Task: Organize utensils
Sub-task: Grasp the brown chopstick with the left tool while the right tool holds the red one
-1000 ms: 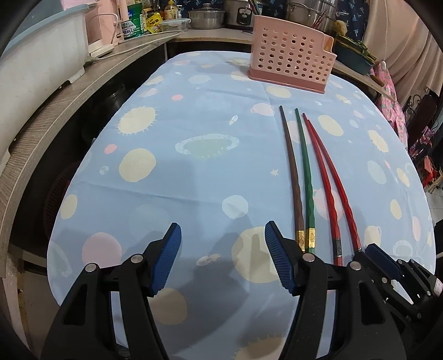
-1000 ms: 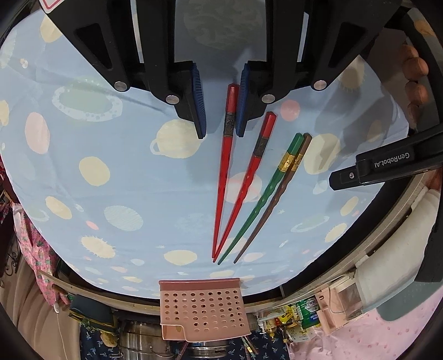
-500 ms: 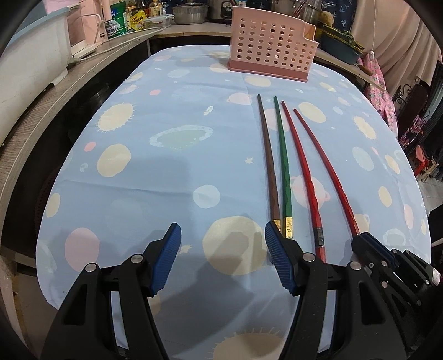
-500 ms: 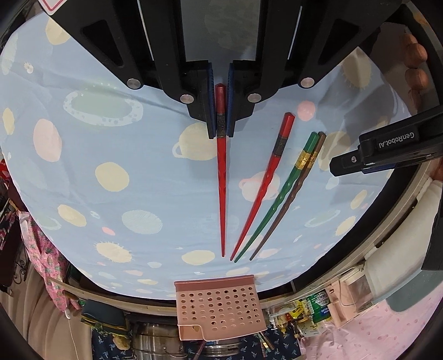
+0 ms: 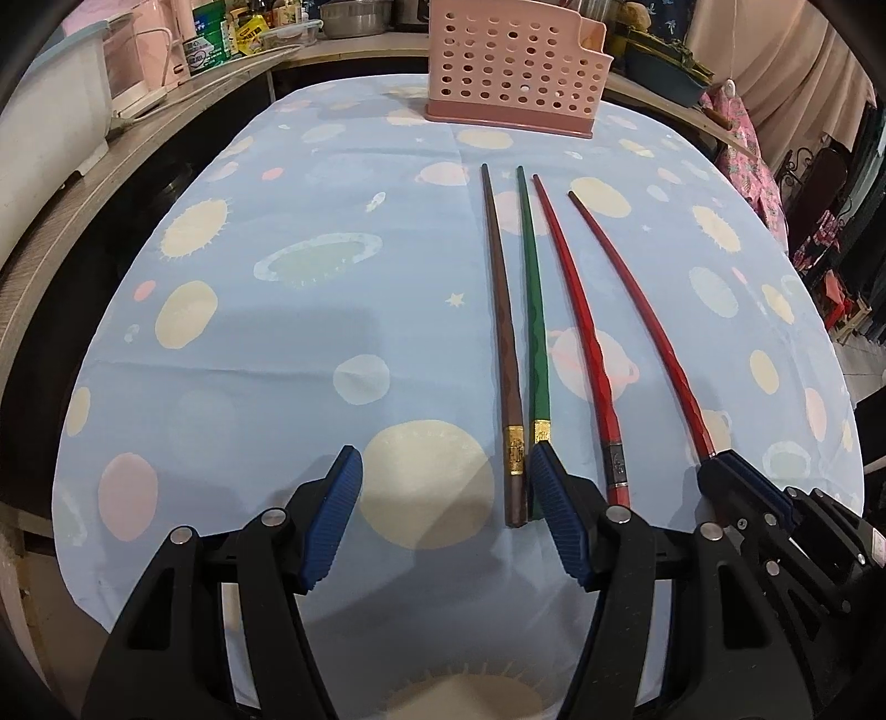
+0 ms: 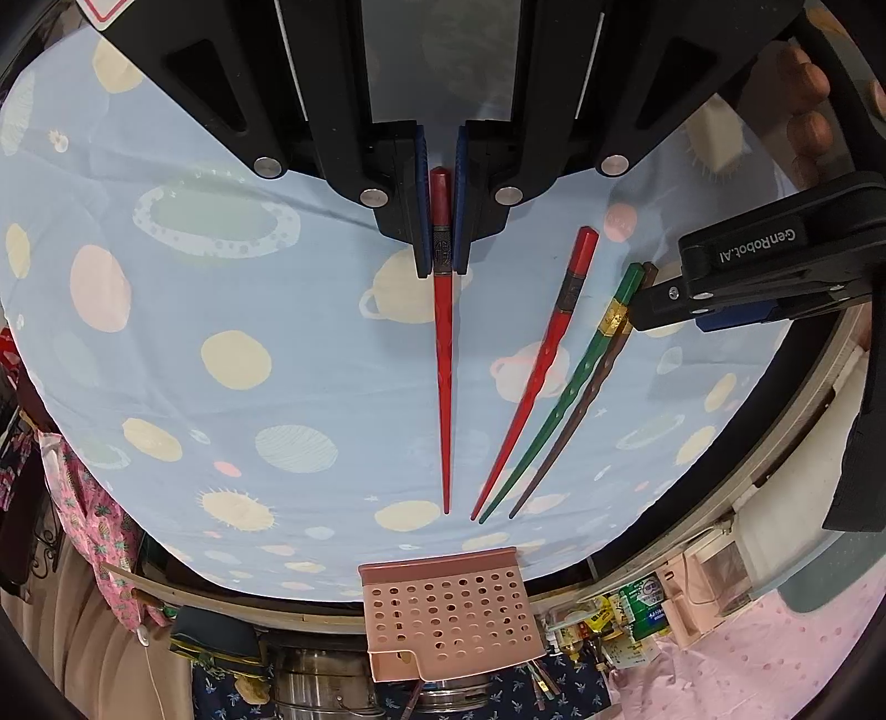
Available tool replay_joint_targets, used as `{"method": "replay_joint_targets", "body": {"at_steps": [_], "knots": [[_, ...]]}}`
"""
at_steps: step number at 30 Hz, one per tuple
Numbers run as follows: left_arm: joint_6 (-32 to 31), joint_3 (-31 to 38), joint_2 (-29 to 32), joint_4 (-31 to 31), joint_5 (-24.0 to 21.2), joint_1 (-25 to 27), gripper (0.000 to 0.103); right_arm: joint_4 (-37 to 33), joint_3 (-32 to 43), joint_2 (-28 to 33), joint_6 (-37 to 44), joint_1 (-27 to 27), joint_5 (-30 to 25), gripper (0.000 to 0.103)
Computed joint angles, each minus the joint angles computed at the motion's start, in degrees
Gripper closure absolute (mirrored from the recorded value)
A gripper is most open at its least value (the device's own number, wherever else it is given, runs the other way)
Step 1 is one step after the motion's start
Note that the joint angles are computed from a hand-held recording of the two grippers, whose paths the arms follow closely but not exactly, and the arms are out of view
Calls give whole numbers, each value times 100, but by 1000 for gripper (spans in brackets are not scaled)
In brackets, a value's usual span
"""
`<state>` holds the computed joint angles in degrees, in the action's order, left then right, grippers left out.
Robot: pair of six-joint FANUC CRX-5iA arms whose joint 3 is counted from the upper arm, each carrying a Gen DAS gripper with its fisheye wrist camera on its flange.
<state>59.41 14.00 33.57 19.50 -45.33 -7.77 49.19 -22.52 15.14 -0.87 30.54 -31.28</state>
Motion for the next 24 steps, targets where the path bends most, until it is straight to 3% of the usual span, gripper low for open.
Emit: {"method": "replay_joint_targets", "body": {"at_steps": [19,24], "knots": [[126,14,8,-251,140,-61,44,12,2,7,-3,-2,-6,96],[155,-28,-30,-295,211,-54,58,14,3,9,-3,-1,-8,96]]}}
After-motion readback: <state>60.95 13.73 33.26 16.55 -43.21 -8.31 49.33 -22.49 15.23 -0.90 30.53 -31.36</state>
